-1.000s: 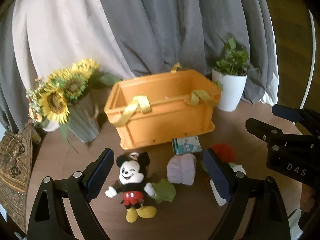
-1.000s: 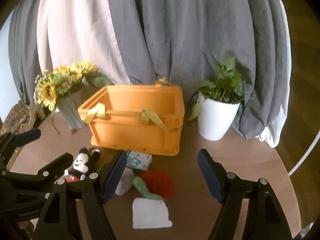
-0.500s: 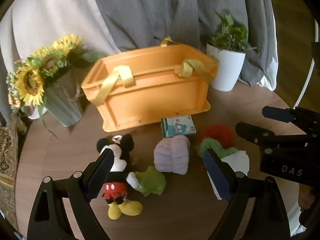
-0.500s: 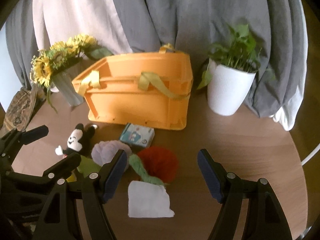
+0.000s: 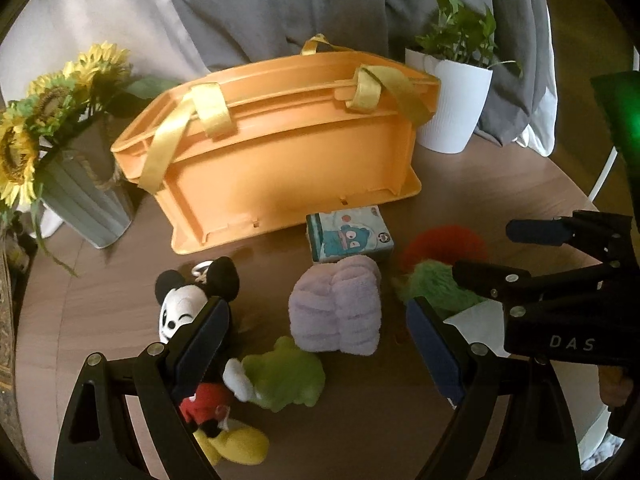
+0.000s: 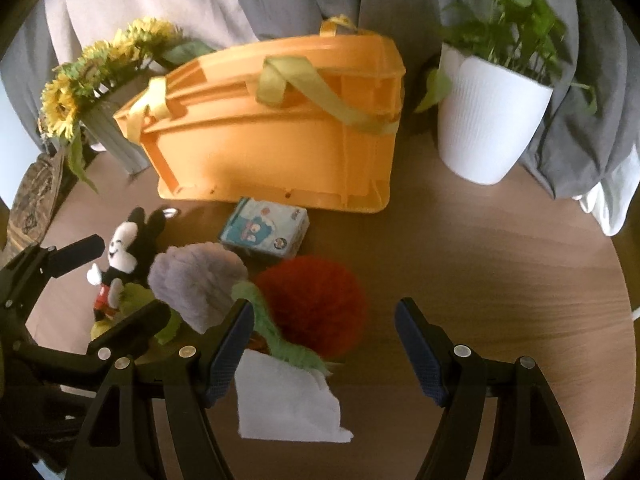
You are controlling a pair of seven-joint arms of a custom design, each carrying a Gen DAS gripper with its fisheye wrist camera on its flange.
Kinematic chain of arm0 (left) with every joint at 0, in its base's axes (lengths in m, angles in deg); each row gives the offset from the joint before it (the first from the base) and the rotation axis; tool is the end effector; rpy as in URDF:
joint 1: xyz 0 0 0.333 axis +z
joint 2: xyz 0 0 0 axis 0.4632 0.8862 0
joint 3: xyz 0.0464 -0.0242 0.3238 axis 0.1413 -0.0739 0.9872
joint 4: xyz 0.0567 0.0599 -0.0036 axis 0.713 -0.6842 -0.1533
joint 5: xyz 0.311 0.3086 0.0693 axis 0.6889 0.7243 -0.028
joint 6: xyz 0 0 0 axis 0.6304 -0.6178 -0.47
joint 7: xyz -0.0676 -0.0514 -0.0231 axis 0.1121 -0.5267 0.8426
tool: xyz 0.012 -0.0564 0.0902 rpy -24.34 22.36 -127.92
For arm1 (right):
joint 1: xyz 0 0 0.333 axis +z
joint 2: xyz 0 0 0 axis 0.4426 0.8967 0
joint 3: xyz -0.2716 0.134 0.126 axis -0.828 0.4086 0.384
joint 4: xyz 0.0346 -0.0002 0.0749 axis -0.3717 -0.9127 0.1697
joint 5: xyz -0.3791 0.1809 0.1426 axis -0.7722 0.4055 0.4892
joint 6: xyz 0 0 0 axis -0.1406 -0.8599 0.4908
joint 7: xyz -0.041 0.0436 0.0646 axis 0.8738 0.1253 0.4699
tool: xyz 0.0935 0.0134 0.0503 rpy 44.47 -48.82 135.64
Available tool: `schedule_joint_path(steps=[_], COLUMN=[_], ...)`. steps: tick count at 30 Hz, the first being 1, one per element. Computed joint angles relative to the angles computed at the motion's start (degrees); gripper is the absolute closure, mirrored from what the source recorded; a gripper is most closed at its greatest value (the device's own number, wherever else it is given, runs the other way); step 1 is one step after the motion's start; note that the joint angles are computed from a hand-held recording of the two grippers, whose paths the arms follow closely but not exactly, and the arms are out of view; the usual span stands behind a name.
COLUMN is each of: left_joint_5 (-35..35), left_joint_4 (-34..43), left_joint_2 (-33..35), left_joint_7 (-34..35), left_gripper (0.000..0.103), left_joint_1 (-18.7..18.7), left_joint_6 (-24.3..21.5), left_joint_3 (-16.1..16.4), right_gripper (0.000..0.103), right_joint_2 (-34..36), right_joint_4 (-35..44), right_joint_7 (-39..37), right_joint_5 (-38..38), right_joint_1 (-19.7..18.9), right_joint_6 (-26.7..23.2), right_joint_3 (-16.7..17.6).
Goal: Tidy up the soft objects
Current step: 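Grasp the lavender towel bundle with the left tool while the right tool grasps the red pompom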
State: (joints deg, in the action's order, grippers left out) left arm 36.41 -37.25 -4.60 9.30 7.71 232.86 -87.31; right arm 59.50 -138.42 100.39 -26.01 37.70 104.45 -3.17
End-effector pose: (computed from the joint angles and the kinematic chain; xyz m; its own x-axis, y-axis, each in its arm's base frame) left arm 0.4865 -0.3671 0.3696 -0.2683 -0.9614 -0.0617 -0.7205 0.2428 -0.6495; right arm 0.4961 0.1731 0.3644 0.1810 -0.9810 -0.0700 -0.8254 -0.1128 -0.5532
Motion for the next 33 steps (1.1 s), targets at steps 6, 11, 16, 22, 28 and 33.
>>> schedule_joint_path(steps=[6,11,16,22,28,33], left_joint_5=[-2.6,-6.5,-9.4,-13.2,-20.1,-25.4], left_joint_4=[1.9,2.6,3.3,3.9,4.2,4.4], left_joint_2=[2.9,4.5,6.1,7.5,9.0,9.8], left_joint_7=[3.1,6.6,8.9,12.5,18.4,22.4], left_gripper=[0.013,0.014,0.017,0.024,0.035,0.047], left_joint_1=[0.2,0.1,-0.1,-0.3,0.7,1.3], left_joint_6=[1.2,2.1,3.2,3.6,4.5,5.1], left_joint_3=[0.5,1.0,1.8,2.0,1.0,0.3], right_gripper=[0.029,0.029,0.029,0.03,0.043,0.051], right_joint_2=[2.9,5.1,7.2,9.1,10.1,11.2], right_joint_4=[2.1,3.7,5.4,6.8,7.9,9.3], right_joint_7=[-1.3,-2.0,-5.2,-9.6,-16.9,-23.0], right_joint_5=[0.5,0.5,4.2,9.3,16.9,25.3], right_joint_1=[0.6,1.4,2.6,3.4,3.8,3.7], right_joint_6=[-1.2,-1.5,-2.2,-3.0,-4.2,-5.7], right_joint_3=[-1.1,-2.0,-3.1,-3.6,-3.2,-2.6])
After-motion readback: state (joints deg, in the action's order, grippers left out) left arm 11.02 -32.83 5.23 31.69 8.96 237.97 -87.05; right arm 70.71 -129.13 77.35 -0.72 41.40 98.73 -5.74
